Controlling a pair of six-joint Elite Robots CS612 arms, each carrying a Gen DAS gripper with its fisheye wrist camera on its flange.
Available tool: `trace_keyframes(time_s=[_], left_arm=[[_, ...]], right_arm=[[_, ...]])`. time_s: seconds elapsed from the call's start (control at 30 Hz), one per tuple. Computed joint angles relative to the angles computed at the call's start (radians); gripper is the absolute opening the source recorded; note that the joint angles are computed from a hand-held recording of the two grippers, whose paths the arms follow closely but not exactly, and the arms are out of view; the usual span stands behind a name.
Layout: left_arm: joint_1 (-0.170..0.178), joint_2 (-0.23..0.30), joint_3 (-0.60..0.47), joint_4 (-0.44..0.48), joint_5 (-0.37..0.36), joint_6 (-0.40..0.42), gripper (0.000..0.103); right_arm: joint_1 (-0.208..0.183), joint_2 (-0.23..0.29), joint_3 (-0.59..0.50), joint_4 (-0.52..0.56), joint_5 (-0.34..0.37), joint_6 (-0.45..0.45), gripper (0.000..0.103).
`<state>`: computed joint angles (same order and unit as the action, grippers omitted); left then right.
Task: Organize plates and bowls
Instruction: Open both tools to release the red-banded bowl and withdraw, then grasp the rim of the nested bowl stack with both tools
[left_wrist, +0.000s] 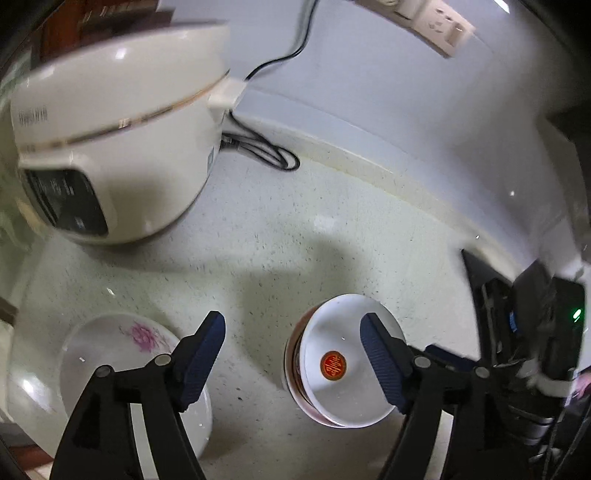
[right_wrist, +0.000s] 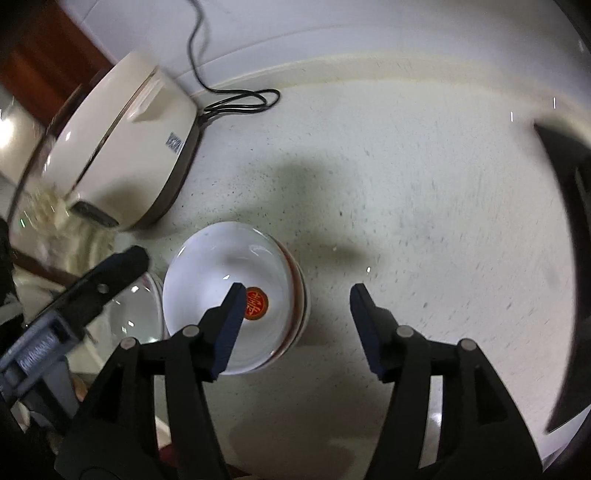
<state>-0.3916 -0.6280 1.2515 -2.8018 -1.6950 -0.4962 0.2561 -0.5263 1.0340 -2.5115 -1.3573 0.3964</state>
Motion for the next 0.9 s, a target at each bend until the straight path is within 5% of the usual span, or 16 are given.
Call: trace_keyframes(time_s=[0.2, 0.6, 0.8, 0.9], left_arm=[[0.02, 0.068, -0.097, 0.147, -0.167, -0.04, 0.076], [0.009, 0.136, -0.185, 0.236, -0.134, -0.03, 0.076], [0.006, 0.14, -0.183, 0.214, -0.134, -0.01, 0.058], [0.002, 0.138, -0.18, 0.209, -0.139, 0.004, 0.044]], right_arm=[[-0.015, 0.023, -0.005, 0.035, 0.13, 0.042, 0.064], [-0.021, 0.08, -0.063, 0.073, 0.225, 0.069, 0.064], [-0.027, 0.089, -0.064, 0.077, 0.276, 0.071, 0.064], [-0.03, 0.086, -0.053, 0.063, 0.294, 0.077, 0.051]])
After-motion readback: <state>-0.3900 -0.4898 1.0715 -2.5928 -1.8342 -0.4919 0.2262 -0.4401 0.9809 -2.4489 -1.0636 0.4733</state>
